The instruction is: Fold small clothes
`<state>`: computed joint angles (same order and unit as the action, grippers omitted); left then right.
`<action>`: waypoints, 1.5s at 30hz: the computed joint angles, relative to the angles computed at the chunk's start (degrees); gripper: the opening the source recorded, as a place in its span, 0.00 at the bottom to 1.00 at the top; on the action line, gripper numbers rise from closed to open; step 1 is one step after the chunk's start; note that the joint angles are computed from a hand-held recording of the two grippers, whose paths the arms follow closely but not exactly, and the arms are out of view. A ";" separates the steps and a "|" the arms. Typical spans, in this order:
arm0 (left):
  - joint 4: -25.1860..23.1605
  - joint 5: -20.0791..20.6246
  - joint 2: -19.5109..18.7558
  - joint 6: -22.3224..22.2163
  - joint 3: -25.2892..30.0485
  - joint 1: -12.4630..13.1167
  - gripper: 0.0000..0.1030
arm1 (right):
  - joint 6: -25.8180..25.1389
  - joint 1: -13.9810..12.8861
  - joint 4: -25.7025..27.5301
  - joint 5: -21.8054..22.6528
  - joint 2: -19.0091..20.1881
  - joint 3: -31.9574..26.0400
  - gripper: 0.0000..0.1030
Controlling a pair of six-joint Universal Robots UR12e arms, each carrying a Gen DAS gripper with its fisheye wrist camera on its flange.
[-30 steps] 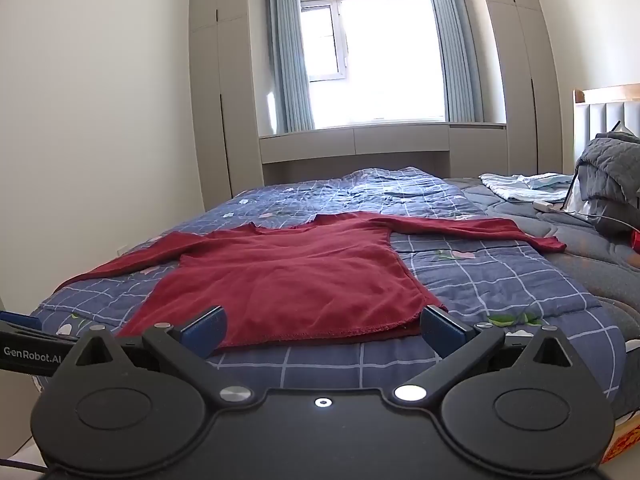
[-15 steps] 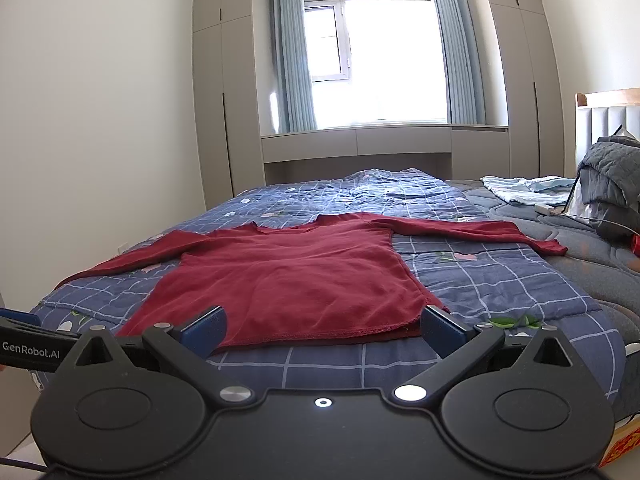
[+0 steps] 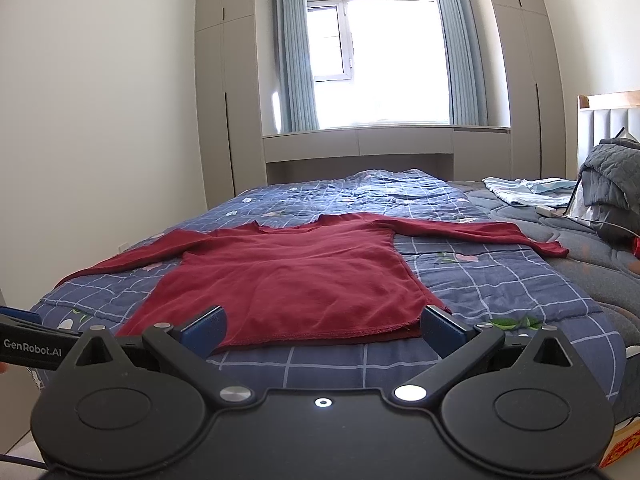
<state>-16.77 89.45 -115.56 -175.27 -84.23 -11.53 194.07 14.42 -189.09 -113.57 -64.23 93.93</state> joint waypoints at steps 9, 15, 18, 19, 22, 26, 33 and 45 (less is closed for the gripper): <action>-0.02 -0.16 -0.05 0.79 -0.05 0.03 1.00 | 0.44 0.03 -0.02 -0.12 0.06 -0.08 1.00; -0.47 -0.16 -0.11 0.86 0.09 0.00 1.00 | 0.79 0.08 0.08 -0.24 0.12 -0.16 1.00; -0.42 -0.15 -0.12 0.89 0.08 0.00 1.00 | 0.85 0.09 0.12 -0.24 0.13 -0.17 1.00; -0.48 -0.16 -0.12 0.90 0.10 0.00 1.00 | 0.81 0.08 0.07 -0.22 0.13 -0.16 1.00; -0.47 -0.10 -0.12 0.88 0.10 -0.03 1.00 | 0.84 0.05 0.10 -0.15 0.10 -0.13 1.00; -0.52 -0.05 -0.11 0.87 0.10 -0.07 1.00 | 0.88 0.06 0.06 -0.21 0.10 -0.12 1.00; -0.53 -0.03 -0.12 0.88 0.13 -0.08 1.00 | 0.84 0.01 0.09 -0.12 0.08 -0.10 1.00; -0.54 -0.03 -0.12 0.93 0.12 -0.08 1.00 | 0.99 0.04 0.23 -0.12 0.11 -0.12 1.00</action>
<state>-17.31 89.42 -115.68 -174.34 -84.11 -11.61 195.06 14.45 -188.87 -113.69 -64.12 93.81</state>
